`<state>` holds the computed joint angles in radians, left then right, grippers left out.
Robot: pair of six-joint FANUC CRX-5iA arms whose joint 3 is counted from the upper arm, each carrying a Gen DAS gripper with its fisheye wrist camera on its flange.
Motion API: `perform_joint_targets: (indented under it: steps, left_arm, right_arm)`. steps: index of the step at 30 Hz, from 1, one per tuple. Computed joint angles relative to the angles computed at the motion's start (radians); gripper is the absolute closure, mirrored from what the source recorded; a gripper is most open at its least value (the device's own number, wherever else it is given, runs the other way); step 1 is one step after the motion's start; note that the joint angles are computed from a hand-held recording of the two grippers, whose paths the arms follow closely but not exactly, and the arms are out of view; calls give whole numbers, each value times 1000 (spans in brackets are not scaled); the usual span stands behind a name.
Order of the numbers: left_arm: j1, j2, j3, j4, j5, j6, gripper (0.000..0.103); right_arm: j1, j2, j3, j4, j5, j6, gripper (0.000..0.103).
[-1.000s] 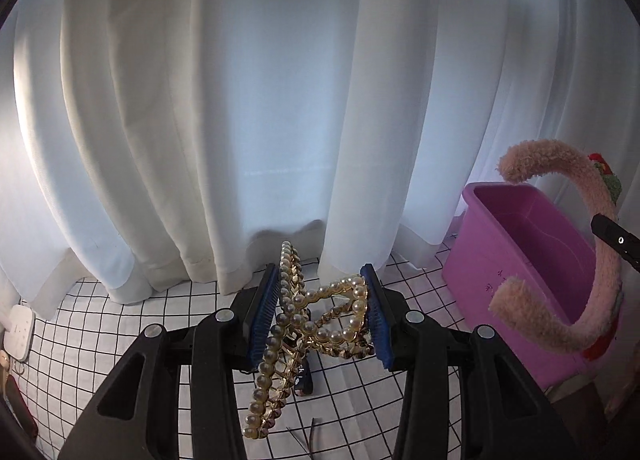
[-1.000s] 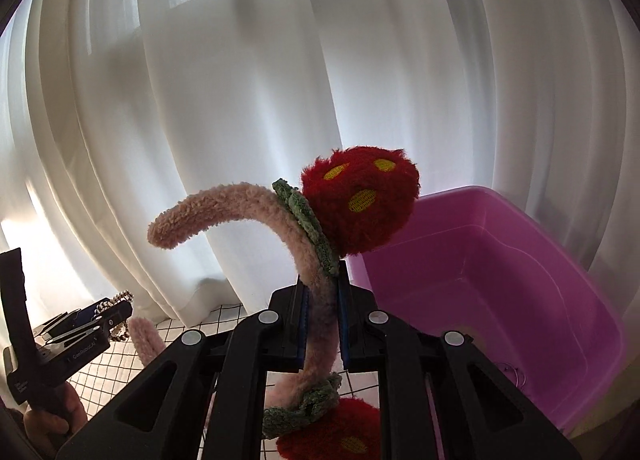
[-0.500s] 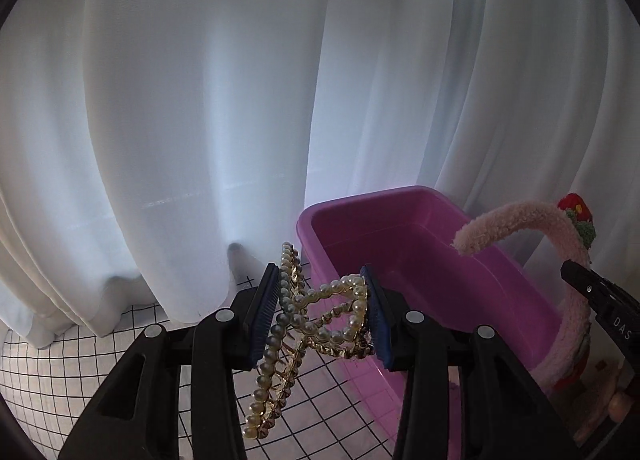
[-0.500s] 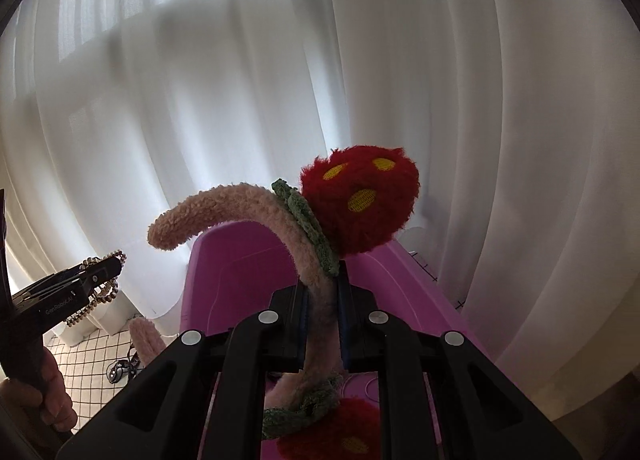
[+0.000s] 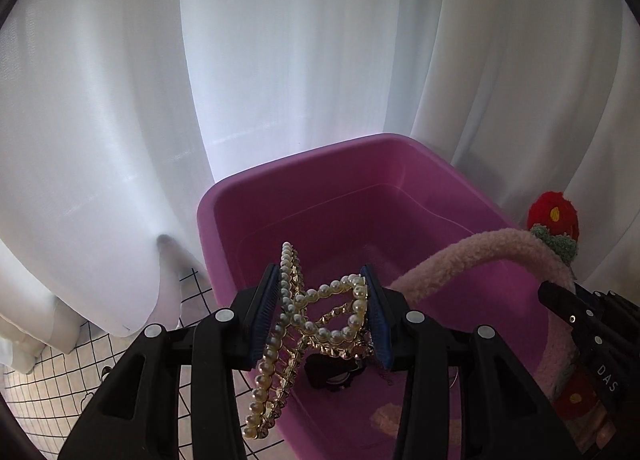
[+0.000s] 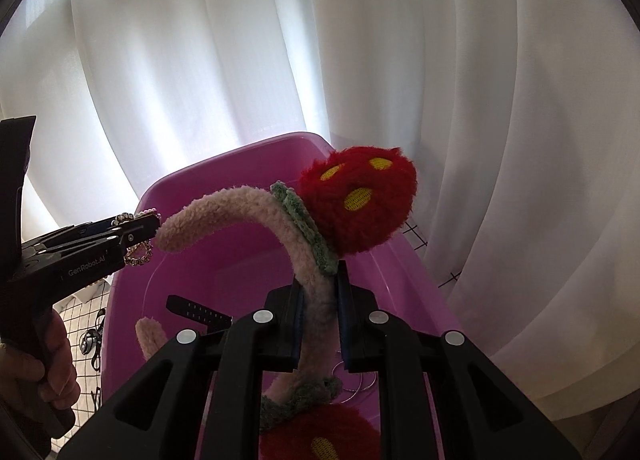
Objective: Organize jewelry
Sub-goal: 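Carry the hair clip and headband over the pink tub and open both grippers, then move both empty grippers back over the black strap and hairpin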
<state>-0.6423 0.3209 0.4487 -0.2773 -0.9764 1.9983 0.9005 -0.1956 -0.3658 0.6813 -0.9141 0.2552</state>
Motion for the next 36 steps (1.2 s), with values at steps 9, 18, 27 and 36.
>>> perform_joint_targets:
  steps: [9, 18, 27, 36]
  left_arm:
    - [-27, -5, 16, -112, 33, 63, 11]
    - [-34, -16, 33, -143, -10, 82, 9]
    - [-14, -146, -93, -155, 25, 136, 8]
    - [95, -383, -353, -102, 49, 130, 6]
  right_arm:
    - [16, 22, 5, 54, -33, 16, 39]
    - [21, 5, 4, 56, -12, -8, 39]
    - [101, -33, 0, 61, 8, -55, 39]
    - [228, -2, 47, 81, -4, -57, 39]
